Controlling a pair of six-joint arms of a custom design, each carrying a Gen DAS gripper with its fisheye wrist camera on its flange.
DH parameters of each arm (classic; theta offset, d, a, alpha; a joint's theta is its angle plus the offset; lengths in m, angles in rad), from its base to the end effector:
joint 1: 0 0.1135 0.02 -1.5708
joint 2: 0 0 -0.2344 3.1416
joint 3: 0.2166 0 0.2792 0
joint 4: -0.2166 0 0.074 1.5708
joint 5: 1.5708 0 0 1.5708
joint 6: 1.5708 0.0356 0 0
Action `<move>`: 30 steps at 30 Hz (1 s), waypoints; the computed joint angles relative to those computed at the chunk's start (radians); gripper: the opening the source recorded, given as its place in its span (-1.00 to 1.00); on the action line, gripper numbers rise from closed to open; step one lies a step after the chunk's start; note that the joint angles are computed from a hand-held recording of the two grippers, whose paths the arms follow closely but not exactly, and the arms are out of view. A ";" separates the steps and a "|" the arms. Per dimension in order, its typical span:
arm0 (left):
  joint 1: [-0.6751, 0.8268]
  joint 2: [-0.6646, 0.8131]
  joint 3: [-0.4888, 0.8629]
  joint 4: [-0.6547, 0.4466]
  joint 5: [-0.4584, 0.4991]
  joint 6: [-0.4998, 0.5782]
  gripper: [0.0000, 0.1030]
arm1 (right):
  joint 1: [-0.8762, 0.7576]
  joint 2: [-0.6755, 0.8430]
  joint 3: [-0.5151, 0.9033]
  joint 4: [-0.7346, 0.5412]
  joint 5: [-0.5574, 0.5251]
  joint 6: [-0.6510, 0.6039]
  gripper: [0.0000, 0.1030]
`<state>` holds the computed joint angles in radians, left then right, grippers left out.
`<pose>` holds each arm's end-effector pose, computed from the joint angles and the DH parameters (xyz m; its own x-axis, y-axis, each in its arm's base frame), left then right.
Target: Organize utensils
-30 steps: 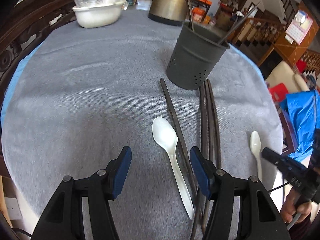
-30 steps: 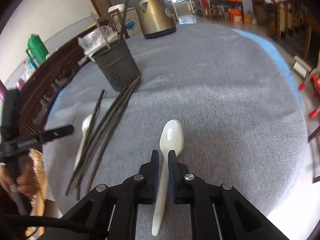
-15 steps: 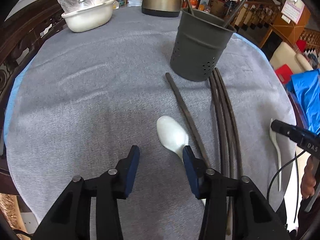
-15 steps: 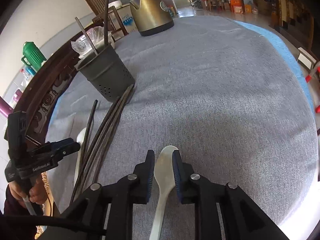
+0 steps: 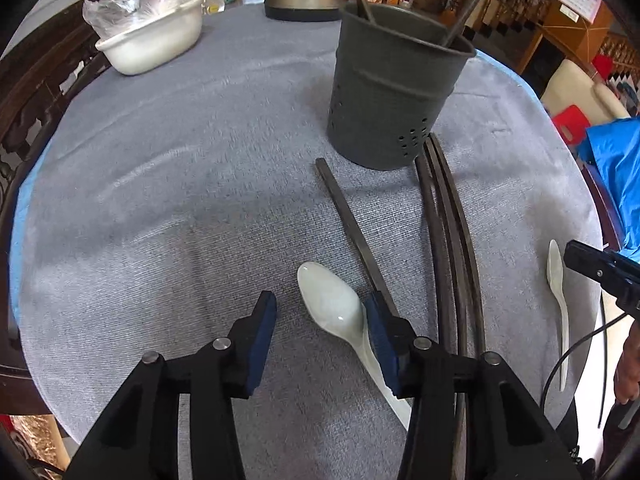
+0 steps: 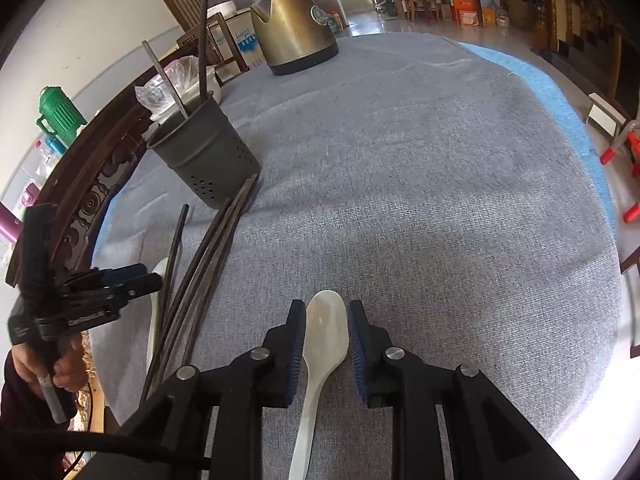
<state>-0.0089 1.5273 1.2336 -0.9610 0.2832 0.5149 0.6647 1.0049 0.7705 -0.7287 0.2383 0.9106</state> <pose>0.3217 -0.0128 0.2234 -0.7802 0.4798 -0.4013 0.5511 0.8308 -0.0781 0.1905 0.1386 0.2172 -0.7859 0.3593 -0.5032 0.2079 0.9200 0.3322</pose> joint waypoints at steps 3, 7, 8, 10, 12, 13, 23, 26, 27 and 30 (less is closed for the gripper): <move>0.004 0.011 0.006 0.006 0.017 -0.002 -0.08 | -0.017 -0.025 -0.011 -0.004 -0.021 -0.003 -0.53; 0.019 0.004 -0.006 0.018 0.030 0.027 -0.30 | -0.041 -0.024 0.000 -0.020 -0.046 -0.004 -0.53; 0.025 0.005 -0.005 0.009 0.041 0.037 -0.31 | -0.044 -0.016 0.007 -0.023 -0.051 -0.006 -0.53; 0.056 0.007 0.007 -0.026 0.056 0.076 -0.32 | -0.042 0.030 0.038 -0.034 -0.054 -0.016 -0.52; 0.091 -0.002 0.011 -0.063 0.064 0.127 -0.32 | -0.036 0.105 0.091 -0.057 -0.052 -0.032 -0.50; 0.100 -0.003 0.014 -0.080 0.069 0.151 -0.32 | -0.033 0.127 0.103 -0.061 -0.052 -0.035 -0.50; 0.163 0.052 0.116 -0.191 0.090 0.232 0.07 | -0.005 0.303 0.237 -0.157 -0.038 -0.023 -0.40; 0.144 0.114 0.168 -0.215 0.073 0.167 0.06 | -0.001 0.327 0.260 -0.181 -0.029 -0.015 -0.40; 0.136 0.122 0.171 -0.208 0.066 0.141 0.05 | 0.002 0.338 0.270 -0.189 -0.025 -0.015 -0.40; 0.127 0.114 0.176 -0.208 0.067 0.111 -0.17 | 0.007 0.374 0.300 -0.208 -0.006 -0.033 -0.42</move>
<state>0.1178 1.6413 1.4098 -1.1686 0.3506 0.6256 0.6721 1.3789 1.0709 -0.9362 0.2322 0.8779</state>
